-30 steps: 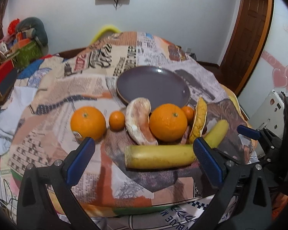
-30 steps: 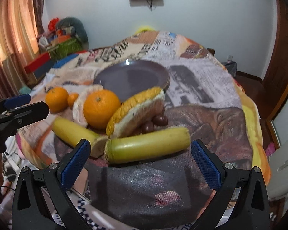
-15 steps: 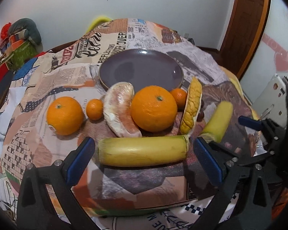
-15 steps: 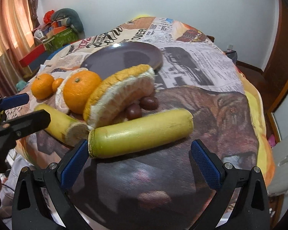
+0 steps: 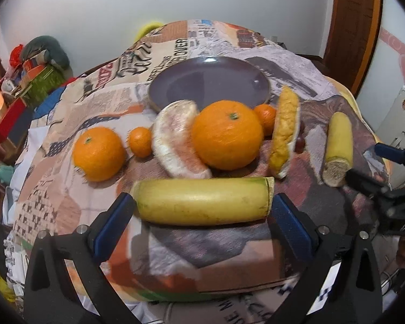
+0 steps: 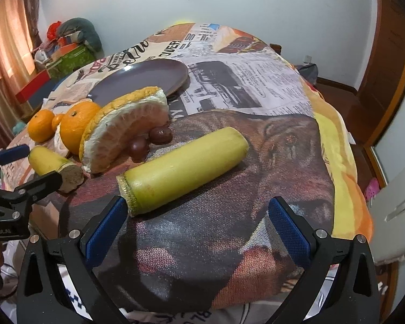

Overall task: Organize fruits
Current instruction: 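Move the right tool toward a yellow cylinder while the left tool approaches the other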

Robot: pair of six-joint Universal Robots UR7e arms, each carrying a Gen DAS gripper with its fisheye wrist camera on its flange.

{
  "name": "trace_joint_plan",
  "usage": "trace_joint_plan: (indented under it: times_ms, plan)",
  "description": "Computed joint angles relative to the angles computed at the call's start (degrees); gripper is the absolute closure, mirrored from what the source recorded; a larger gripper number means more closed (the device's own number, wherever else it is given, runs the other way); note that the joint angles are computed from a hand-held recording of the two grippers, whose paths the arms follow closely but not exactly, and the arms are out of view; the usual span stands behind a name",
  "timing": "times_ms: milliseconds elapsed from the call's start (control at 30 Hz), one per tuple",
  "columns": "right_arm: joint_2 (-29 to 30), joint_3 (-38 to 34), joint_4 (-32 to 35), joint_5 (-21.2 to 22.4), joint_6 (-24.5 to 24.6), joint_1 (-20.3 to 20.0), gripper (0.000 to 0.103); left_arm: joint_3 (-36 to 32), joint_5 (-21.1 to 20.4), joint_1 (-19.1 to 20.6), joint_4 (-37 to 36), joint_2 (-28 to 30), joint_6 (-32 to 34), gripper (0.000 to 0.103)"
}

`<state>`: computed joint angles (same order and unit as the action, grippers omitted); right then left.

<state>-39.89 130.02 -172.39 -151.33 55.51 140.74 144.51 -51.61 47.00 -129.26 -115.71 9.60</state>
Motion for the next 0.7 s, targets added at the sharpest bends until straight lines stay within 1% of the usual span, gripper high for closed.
trace_joint_plan:
  times_ms: [100,200,267,333,367,433,500,567,633,700]
  plan:
    - [-0.2,-0.1,-2.5,0.0,-1.1,0.5,0.0,-1.7,-0.2,2.8,1.7,-0.7,0.2,0.0]
    - [0.4,-0.7,-5.8,-0.1,-3.4,0.2,0.0,-3.6,-1.0,5.8,2.6,-0.6,0.3,0.0]
    - [1.2,-1.6,-6.9,-0.5,-4.4,-0.6,0.0,-4.6,-1.1,7.3,2.7,-0.5,0.3,0.0]
    - [1.9,-2.3,-8.0,-0.7,-4.9,-1.8,0.0,-6.0,-2.6,9.0,4.0,-0.3,-0.5,0.0]
    - [2.0,-2.4,-8.5,-0.5,-5.0,-2.2,0.0,-6.7,-3.7,9.6,4.6,-0.3,-1.0,0.0]
    - [2.5,-2.5,-9.9,0.0,-5.3,-3.1,0.0,-9.1,-9.4,11.7,6.1,-0.1,-1.4,0.0]
    - [2.8,-2.7,-10.5,0.4,-5.4,-3.8,0.0,-10.0,-11.8,12.2,6.0,0.1,-2.7,0.0]
    - [2.9,-3.0,-10.1,0.6,-5.8,-4.4,0.0,-10.1,-11.6,11.8,4.7,0.8,-3.6,0.0]
    - [3.1,-3.4,-9.1,0.4,-6.0,-4.6,0.003,-9.9,-9.1,11.1,3.1,2.6,-5.2,0.0]
    - [3.1,-3.5,-8.1,0.8,-5.6,-4.8,0.004,-10.3,-8.9,11.8,2.3,5.0,-7.0,0.0]
